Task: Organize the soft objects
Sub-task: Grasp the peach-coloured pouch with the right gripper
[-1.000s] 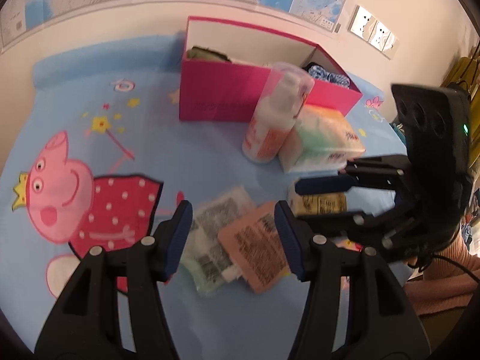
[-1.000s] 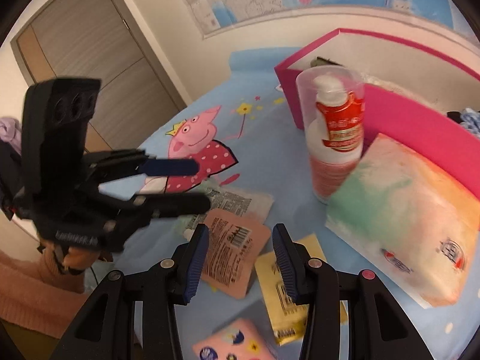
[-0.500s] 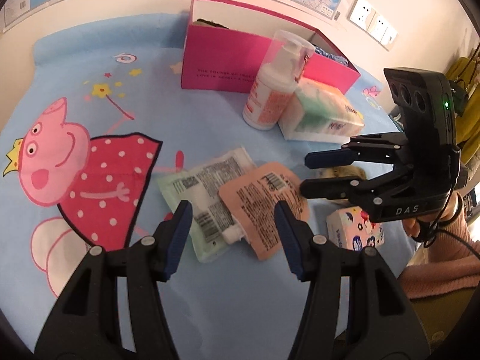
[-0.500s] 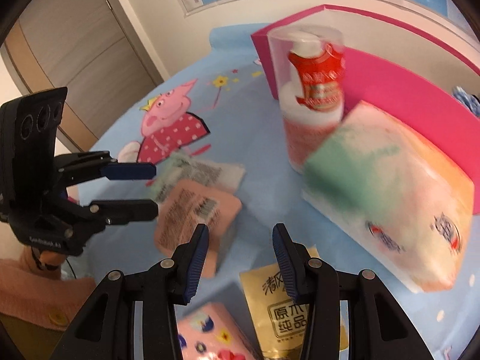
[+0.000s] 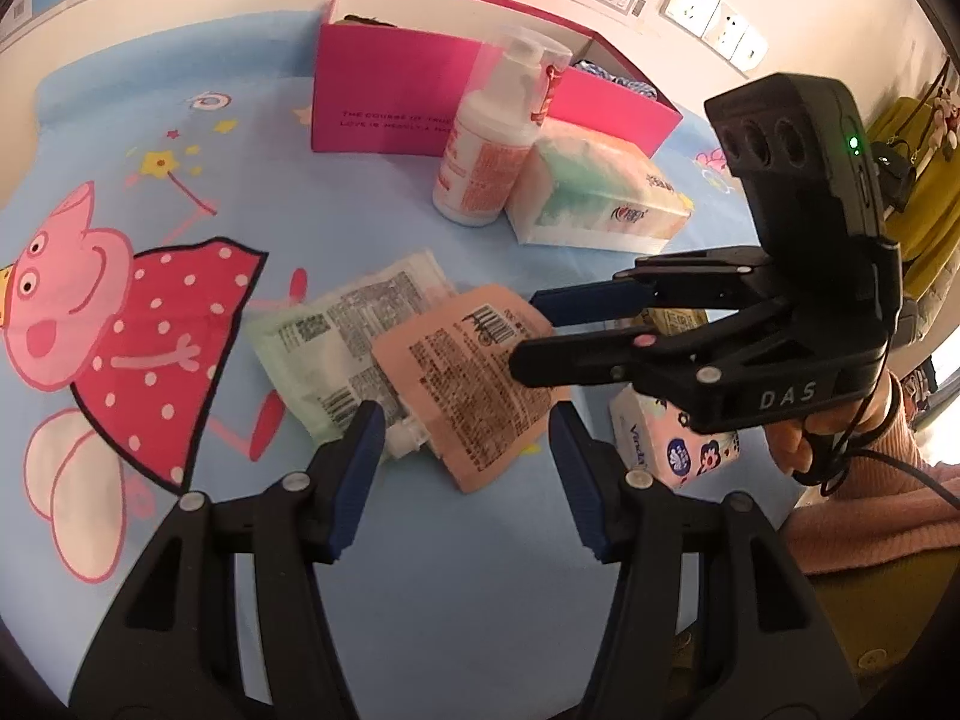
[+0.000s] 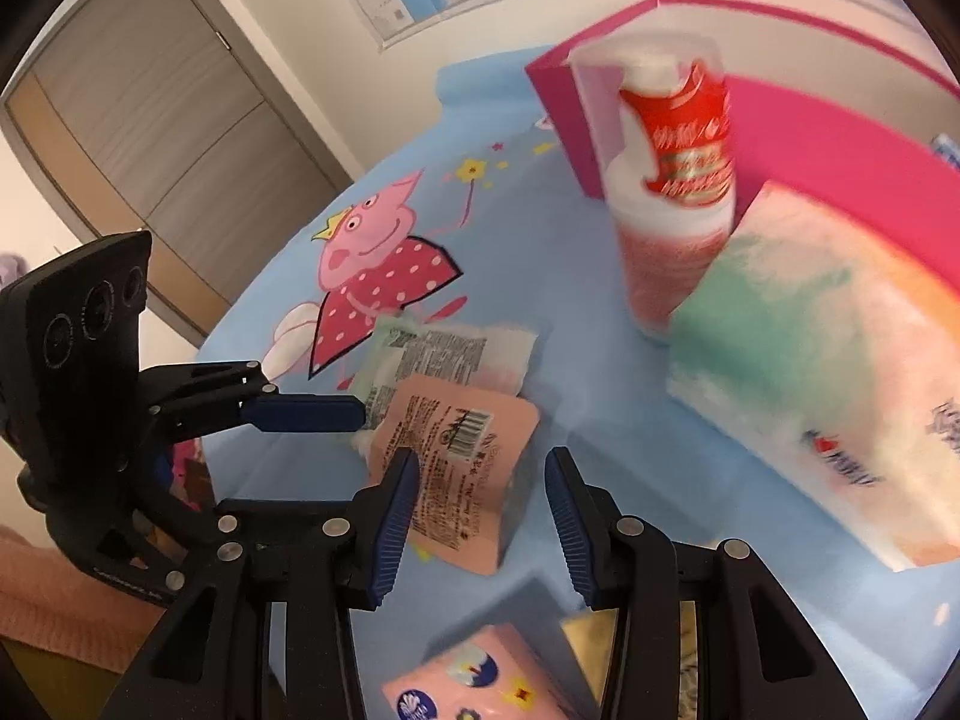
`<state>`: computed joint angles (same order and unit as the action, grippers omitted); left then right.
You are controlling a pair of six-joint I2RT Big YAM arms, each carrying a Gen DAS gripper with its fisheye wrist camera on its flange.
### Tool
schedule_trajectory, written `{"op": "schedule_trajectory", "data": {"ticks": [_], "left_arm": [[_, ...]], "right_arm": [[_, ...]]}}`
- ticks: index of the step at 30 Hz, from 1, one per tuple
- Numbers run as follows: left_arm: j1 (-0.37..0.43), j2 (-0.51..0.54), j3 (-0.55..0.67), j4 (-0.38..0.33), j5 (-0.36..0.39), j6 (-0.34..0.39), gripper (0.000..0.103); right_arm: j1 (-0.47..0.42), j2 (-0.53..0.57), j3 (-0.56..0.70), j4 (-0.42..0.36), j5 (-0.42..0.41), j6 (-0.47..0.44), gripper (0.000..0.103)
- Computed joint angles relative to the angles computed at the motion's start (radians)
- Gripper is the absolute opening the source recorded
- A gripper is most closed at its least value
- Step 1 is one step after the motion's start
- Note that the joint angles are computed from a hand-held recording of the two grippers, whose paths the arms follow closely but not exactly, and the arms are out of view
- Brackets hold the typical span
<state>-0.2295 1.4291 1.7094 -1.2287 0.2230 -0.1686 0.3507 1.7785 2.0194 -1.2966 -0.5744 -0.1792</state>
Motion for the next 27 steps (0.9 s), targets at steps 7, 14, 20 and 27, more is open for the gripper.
{"op": "schedule_trajectory", "data": {"ticks": [7, 14, 20, 27], "left_arm": [[-0.001, -0.008, -0.009, -0.017, -0.005, -0.027, 0.052], [0.0, -0.012, -0.011, -0.016, -0.009, -0.072, 0.045], [-0.005, -0.005, -0.006, -0.016, 0.008, -0.104, 0.045], [-0.009, 0.006, 0.019, 0.005, 0.013, -0.124, 0.045]], "right_arm": [[-0.002, -0.02, -0.038, 0.033, -0.016, 0.024, 0.034], [-0.006, -0.033, -0.062, 0.05, -0.02, 0.042, 0.027], [-0.015, -0.053, -0.083, 0.066, -0.03, 0.06, 0.027], [-0.029, -0.086, -0.102, 0.097, -0.035, 0.08, 0.027]]}}
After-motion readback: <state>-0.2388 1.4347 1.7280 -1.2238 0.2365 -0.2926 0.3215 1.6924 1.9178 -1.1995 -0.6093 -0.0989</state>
